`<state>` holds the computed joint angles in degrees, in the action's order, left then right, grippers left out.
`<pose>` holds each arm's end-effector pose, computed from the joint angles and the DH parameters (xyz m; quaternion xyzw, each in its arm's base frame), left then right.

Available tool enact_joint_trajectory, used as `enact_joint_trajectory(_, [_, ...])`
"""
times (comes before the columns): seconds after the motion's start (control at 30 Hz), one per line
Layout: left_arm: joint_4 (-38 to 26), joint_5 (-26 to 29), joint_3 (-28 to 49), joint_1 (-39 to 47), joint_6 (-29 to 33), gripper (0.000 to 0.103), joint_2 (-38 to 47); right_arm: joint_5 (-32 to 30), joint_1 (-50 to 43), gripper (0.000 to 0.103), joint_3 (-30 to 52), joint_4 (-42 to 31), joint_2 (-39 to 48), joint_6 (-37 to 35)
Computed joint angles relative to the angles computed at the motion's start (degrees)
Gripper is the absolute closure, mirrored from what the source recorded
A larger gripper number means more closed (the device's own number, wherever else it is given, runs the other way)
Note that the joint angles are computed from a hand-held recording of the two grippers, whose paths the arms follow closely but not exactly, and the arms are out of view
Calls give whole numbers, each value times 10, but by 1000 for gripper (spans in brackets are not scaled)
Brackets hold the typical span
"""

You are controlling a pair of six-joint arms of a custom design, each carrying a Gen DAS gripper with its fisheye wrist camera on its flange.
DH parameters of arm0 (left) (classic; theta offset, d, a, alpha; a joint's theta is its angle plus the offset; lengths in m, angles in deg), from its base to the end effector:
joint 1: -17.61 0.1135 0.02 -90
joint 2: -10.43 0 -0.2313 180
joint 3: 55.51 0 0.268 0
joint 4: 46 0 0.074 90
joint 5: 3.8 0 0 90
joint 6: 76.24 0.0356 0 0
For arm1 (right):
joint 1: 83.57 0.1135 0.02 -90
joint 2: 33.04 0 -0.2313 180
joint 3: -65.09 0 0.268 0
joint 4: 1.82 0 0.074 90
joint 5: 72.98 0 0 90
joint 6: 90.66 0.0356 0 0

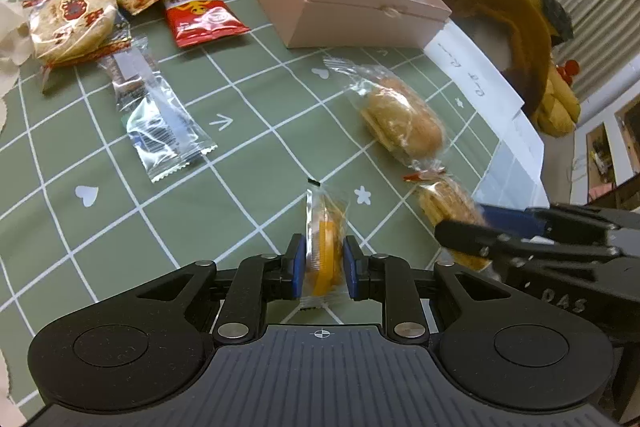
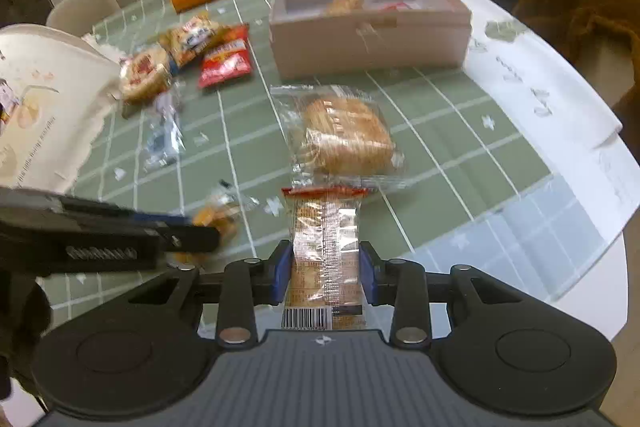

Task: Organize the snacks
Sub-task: 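Grasp the cracker packet with the right tool while the left tool grasps the small orange packet, then carry both packets to the pink box and release them inside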

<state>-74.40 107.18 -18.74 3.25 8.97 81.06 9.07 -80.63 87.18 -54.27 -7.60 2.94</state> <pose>0.2058 -0.0659 0.0875 0.1231 0.9476 -0.2135 0.2030 0.1396 0.0121 0.1068 -0.0149 0.9536 0.0829 0.2891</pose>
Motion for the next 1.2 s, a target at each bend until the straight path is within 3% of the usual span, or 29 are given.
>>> enact_joint_trajectory(0.27, [-12,20,-2,3,-22,79,-60,-56,-59,69,58,-28,1,-49])
enact_joint_trajectory(0.33, [-18,34,12,10,-33,79,-67,-76,-83,90,76,-32,12,-65])
enact_joint_trajectory(0.37, [-21,41,24,13,-37,79,-65,-89,-95,95,89,-30,29,-74])
enact_joint_trajectory(0.63, [-16,35,123,22,-71,79,-24,-144,-183,94,181,10,147,-148])
enact_joint_trajectory(0.73, [-12,27,113,16,-72,79,-7,-149,-209,86,178,1,168,-182])
enact_joint_trajectory(0.8, [-12,27,101,14,-71,79,9,-150,-220,66,163,-6,177,-195])
enact_joint_trajectory(0.87, [-8,22,85,7,-73,79,23,-153,-229,56,142,-17,184,-205])
enact_joint_trajectory(1.1, [-15,19,35,-11,-54,79,10,-107,-139,55,54,-20,138,-163])
enact_joint_trajectory(1.2, [-22,22,22,-12,-48,79,-6,-36,-65,55,24,2,99,-122])
